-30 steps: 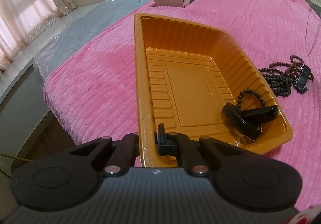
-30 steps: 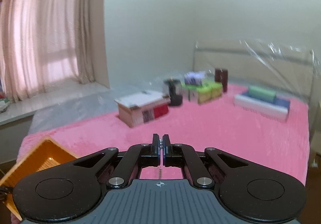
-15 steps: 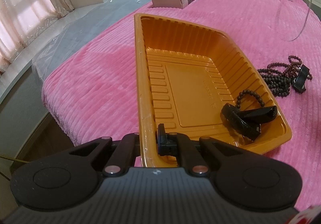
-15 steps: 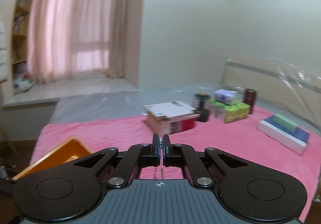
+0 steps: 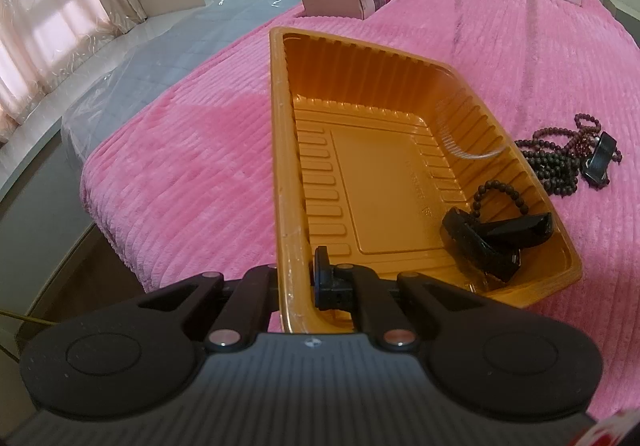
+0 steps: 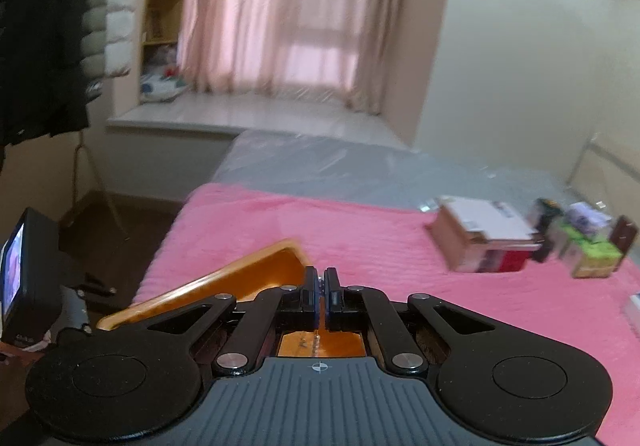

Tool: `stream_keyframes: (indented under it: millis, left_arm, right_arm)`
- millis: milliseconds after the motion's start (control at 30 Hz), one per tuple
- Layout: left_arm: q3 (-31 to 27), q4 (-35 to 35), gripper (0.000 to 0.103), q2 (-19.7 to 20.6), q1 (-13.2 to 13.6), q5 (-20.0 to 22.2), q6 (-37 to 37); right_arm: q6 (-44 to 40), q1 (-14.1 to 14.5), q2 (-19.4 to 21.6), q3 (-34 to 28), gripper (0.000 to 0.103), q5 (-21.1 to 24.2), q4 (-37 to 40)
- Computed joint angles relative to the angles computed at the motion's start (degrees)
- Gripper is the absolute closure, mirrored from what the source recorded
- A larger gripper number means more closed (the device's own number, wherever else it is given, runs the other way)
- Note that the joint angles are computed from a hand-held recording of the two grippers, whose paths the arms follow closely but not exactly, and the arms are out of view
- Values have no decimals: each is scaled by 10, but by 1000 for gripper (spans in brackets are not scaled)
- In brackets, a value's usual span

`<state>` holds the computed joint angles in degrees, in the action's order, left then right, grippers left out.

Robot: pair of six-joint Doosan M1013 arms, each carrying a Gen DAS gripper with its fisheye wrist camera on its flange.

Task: Organize jewelry
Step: 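Lift the pearl necklace with the right gripper and lay it in the tray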

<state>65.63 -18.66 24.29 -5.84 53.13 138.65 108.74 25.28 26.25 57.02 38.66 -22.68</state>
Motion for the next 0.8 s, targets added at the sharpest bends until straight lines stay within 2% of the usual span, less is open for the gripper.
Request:
stream_keyframes:
  millis: [100, 300, 500, 667, 700, 733, 767, 800]
  left_arm:
    - [0, -2, 100, 0, 1, 1, 0]
    - [-1, -2, 101, 1, 1, 2, -3]
    - [-2, -3, 101, 2, 1, 4, -5]
    - [-2, -4, 101, 2, 1, 3, -6]
    - [-2, -4, 101, 2, 1, 3, -6]
    - [-2, -4, 101, 2, 1, 3, -5]
    - [-2, -4, 101, 2, 1, 3, -5]
    - [-2, -5, 101, 2, 2, 3, -4]
  right_arm:
    - [-38, 1, 18, -16, 101, 7, 39]
    - [-147, -15, 41, -41, 101, 32, 208]
    - [-156, -16, 46, -45, 101, 44, 218]
    - [-126, -16, 36, -24, 100, 20, 190]
    - [-110, -16, 30, -15, 97, 11, 178]
    - [-91, -17, 23, -4, 86, 2, 163]
    - [-74, -17, 16, 6, 70, -6, 154]
    - [-51, -18, 7, 21, 63, -20, 142]
